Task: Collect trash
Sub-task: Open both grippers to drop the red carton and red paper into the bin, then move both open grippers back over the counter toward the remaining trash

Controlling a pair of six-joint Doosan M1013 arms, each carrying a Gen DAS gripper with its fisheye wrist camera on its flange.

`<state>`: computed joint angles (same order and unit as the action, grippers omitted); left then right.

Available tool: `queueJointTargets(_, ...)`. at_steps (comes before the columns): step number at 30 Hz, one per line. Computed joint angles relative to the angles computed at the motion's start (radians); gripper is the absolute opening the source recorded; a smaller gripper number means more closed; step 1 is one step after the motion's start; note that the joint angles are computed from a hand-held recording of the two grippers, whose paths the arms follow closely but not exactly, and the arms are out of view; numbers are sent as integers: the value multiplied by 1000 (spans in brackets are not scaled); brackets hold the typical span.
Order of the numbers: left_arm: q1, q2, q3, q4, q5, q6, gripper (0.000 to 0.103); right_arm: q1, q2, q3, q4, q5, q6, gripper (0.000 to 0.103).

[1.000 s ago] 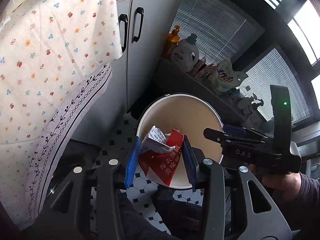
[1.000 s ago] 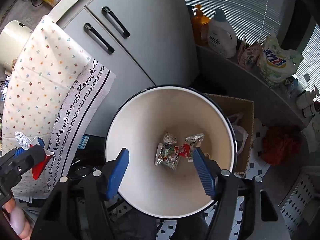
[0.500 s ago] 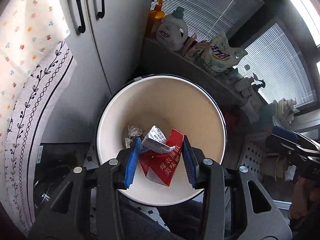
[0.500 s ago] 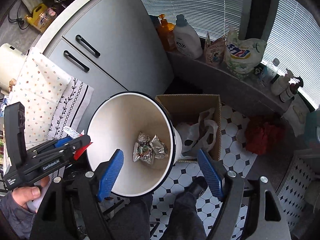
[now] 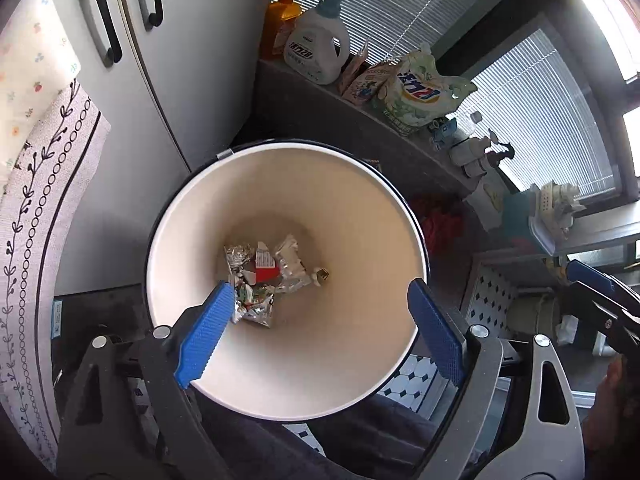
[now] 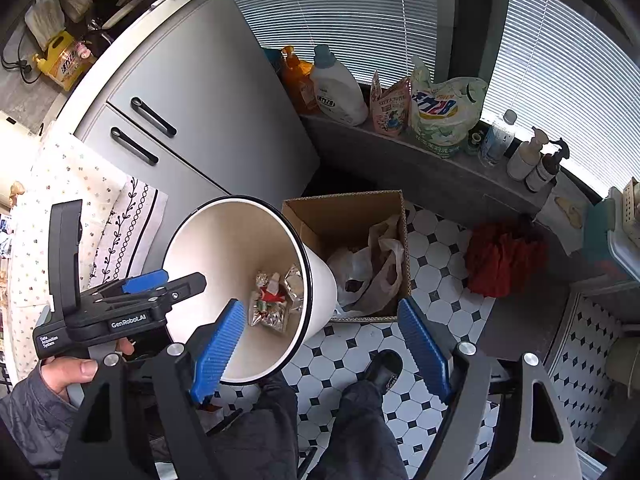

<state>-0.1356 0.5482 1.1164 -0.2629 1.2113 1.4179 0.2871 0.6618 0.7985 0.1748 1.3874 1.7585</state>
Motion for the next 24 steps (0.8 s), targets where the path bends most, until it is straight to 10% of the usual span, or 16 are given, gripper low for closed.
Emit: queueJointTargets(24, 131, -205, 69, 167, -186, -55, 97, 144, 181, -451, 6, 73, -16, 95)
